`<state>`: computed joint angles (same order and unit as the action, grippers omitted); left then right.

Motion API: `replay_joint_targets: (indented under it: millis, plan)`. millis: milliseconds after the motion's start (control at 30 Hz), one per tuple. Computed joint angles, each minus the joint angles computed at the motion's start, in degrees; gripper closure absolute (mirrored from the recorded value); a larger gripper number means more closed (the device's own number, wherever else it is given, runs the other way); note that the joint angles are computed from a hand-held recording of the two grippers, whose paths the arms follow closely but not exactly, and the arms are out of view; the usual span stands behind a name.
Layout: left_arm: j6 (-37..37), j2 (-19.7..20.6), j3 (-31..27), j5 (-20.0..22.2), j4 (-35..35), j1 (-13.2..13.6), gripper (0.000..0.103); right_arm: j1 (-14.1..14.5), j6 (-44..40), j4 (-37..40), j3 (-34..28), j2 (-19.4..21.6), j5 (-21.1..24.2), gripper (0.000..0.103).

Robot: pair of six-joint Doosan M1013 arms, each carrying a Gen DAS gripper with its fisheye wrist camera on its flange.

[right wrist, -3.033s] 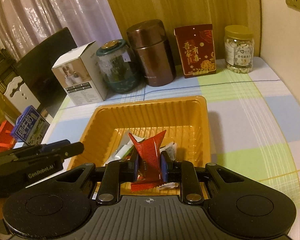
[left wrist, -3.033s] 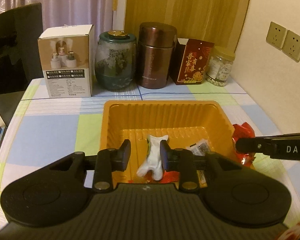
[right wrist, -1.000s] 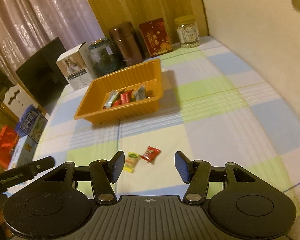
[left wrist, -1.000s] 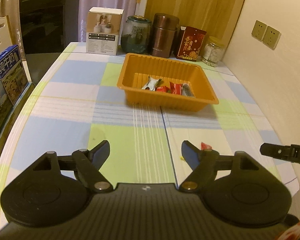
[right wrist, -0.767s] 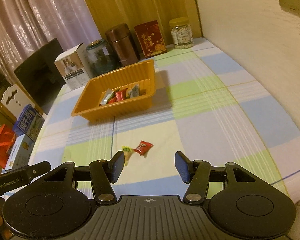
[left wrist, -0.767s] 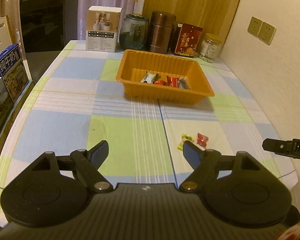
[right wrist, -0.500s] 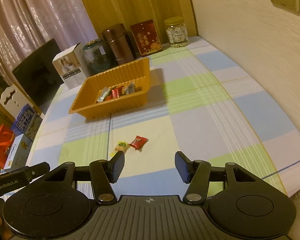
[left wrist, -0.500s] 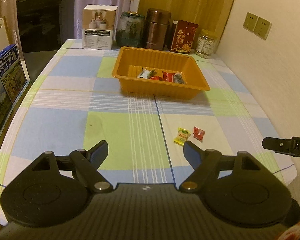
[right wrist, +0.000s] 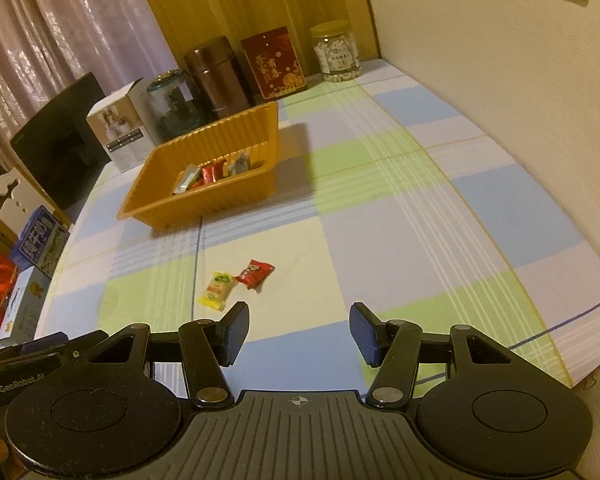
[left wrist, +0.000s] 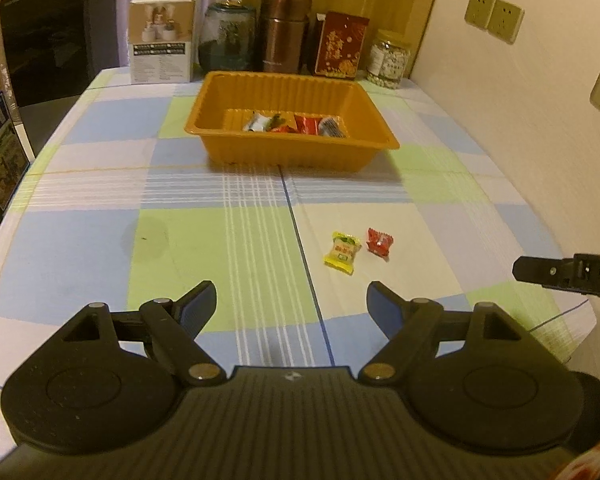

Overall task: Organize snacks
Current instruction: 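Withdraw both open tools from the tray toward the yellow and red candies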

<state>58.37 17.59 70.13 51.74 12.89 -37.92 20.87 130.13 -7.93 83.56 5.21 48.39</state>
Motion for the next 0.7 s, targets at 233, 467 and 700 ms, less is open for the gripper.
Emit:
replay_joint_targets:
  millis: [233,467,700]
  plan:
    - [4.0,2.27,-1.41,0.54,-2.32,0.0,0.023,-0.75,-0.84,1.28,-0.33,1.24,0.23,0.047]
    - [10.0,4.85,-3.2,-0.6,-4.76,0.38,0.024,-1.46,-1.71,2.05,-1.07,2.68,-0.04,0.047]
    - [13.57,7.38,-5.15,-2.81,-6.94,1.12,0.034,-2.77,-2.13,4.19,-1.81,4.2,0.39,0.047]
